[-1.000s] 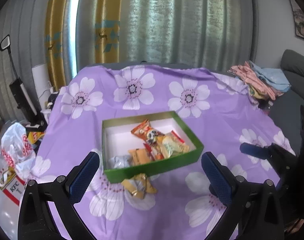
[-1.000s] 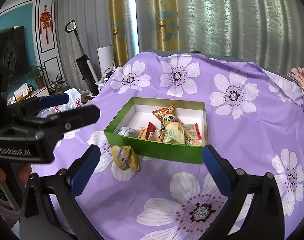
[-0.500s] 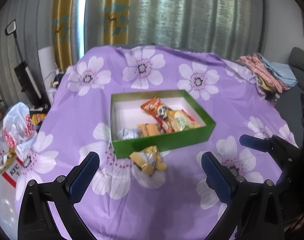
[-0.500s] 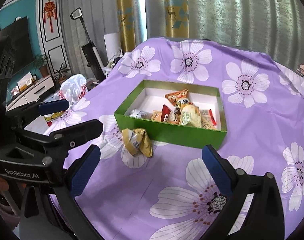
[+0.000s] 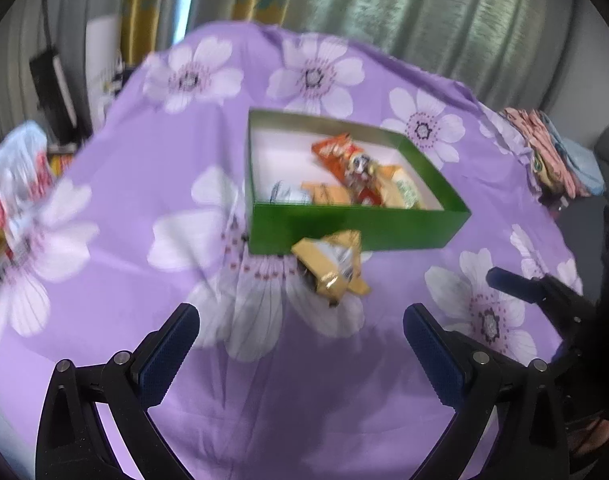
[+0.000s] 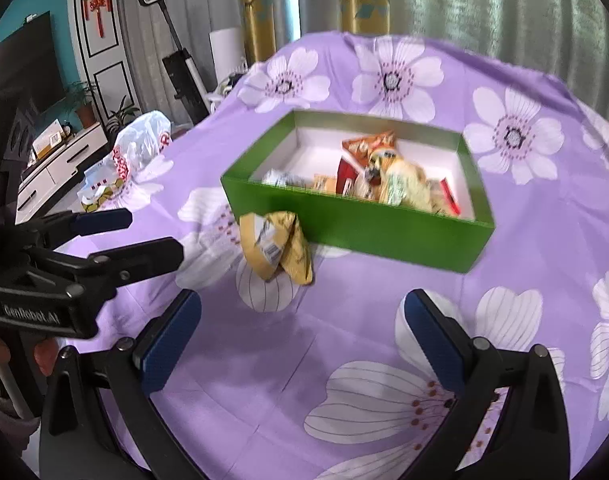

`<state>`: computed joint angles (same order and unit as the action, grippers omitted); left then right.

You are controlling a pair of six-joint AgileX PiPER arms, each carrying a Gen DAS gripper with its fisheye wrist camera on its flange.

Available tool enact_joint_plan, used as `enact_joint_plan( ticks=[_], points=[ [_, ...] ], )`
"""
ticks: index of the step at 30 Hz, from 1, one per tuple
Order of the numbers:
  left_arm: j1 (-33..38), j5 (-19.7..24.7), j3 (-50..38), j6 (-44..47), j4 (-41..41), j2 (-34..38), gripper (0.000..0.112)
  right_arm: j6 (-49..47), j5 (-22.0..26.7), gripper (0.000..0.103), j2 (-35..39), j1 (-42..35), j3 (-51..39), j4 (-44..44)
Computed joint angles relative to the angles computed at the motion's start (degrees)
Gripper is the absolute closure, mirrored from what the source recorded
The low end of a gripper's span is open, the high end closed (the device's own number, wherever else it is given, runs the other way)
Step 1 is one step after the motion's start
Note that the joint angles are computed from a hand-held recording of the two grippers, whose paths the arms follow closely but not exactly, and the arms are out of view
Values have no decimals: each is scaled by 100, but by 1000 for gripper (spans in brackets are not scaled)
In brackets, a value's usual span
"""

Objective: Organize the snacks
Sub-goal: 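Withdraw the left tool and move it toward the yellow crinkled packet, then grasp the yellow crinkled packet with the left gripper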

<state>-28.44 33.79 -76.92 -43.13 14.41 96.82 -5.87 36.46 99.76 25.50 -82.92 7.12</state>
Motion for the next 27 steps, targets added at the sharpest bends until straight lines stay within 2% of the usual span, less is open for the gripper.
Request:
enact_joint_plan(
  ticks=[6,11,18,24,27],
  points=[
    [238,-194,-61,734,-938,303,11,-264,38,1,418,-3,-169,302],
    [302,-210,-387,1190,-1319,620,11,-615,43,1,895,-36,-526,624],
    [411,-42,-967,2007,-1871,1080,11,-1375,177,3,1481,-213,-1104,1506],
    [524,40,-1297,2602,-2348,1345,12,-1835,540,14,1906,-306,-1674,1930],
    [553,108,-1464,2852,-2531,1462,20,-2014,708,20,2091,-329,-1937,2065]
  ],
)
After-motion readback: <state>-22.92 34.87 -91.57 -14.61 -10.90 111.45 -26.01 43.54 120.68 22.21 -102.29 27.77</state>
